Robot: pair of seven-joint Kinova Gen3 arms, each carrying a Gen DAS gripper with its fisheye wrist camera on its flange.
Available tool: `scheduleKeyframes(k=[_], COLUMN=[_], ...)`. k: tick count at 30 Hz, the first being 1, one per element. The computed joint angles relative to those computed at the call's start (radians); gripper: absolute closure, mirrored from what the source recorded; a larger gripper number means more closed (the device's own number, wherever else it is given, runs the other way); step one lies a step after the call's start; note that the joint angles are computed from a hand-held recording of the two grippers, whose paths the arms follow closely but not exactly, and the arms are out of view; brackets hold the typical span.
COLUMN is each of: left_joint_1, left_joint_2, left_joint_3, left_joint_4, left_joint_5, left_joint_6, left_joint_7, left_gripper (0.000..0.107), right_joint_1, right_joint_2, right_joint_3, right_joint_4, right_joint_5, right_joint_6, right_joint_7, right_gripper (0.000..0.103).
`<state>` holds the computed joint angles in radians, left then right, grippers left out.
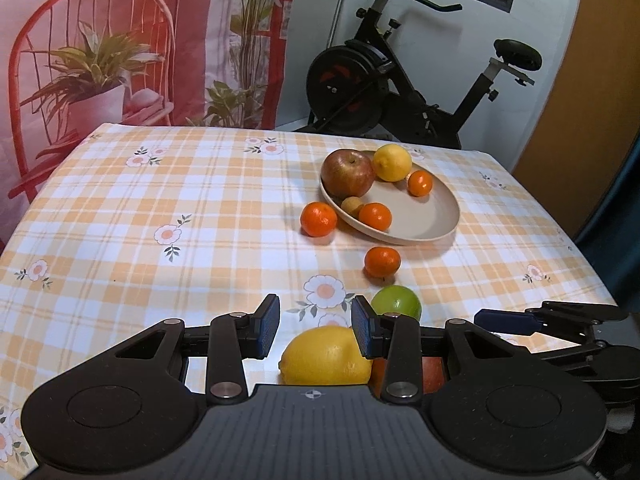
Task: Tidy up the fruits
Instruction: 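Move both tools toward the red apple beside the green apple, then close the right tool on the red apple while the left tool presses its top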
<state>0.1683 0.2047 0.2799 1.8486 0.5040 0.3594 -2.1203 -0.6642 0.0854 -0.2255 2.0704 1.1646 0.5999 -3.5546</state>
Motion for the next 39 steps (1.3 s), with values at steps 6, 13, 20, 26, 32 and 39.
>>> scheduleKeyframes(k=[6, 13, 20, 26, 32, 39], left_joint_1=[-0.026, -0.035, -0.067, -0.062, -0.070, -0.055], left_joint_2=[-0.011, -0.018, -0.018, -0.008, -0.003, 0.001], left_joint_3=[0.021, 0.023, 0.059, 0.061, 0.071, 0.058], left_joint_4=[0.018, 0.048, 0.067, 0.072, 0.078, 0.074], left_joint_5=[0.050, 0.096, 0.190, 0.226, 0.272, 0.304], left_joint_6=[-0.018, -0.039, -0.054, -0.045, -0.035, -0.003], left_joint_7=[-0.056, -0.086, -0.170, -0.211, -0.263, -0.307], left_gripper=[0.066, 0.066, 0.066, 0.066, 0.066, 0.066], right_joint_1=[-0.008, -0.007, -0.007, -0.016, -0.029, -0.033], right_joint_2=[0.003, 0.029, 0.063, 0.082, 0.085, 0.083], right_joint_3=[-0.004, 0.009, 0.034, 0.058, 0.078, 0.070], right_joint_4=[-0.001, 0.004, -0.003, -0.006, 0.003, -0.003], right_joint_5=[0.029, 0.091, 0.080, 0.060, 0.074, 0.056], right_joint_6=[-0.011, -0.085, -0.148, -0.182, -0.198, -0.172], right_joint_7=[-0.020, -0.078, -0.072, -0.055, -0.076, -0.044], right_gripper=[0.045, 0.039, 0.038, 0.039, 0.045, 0.046])
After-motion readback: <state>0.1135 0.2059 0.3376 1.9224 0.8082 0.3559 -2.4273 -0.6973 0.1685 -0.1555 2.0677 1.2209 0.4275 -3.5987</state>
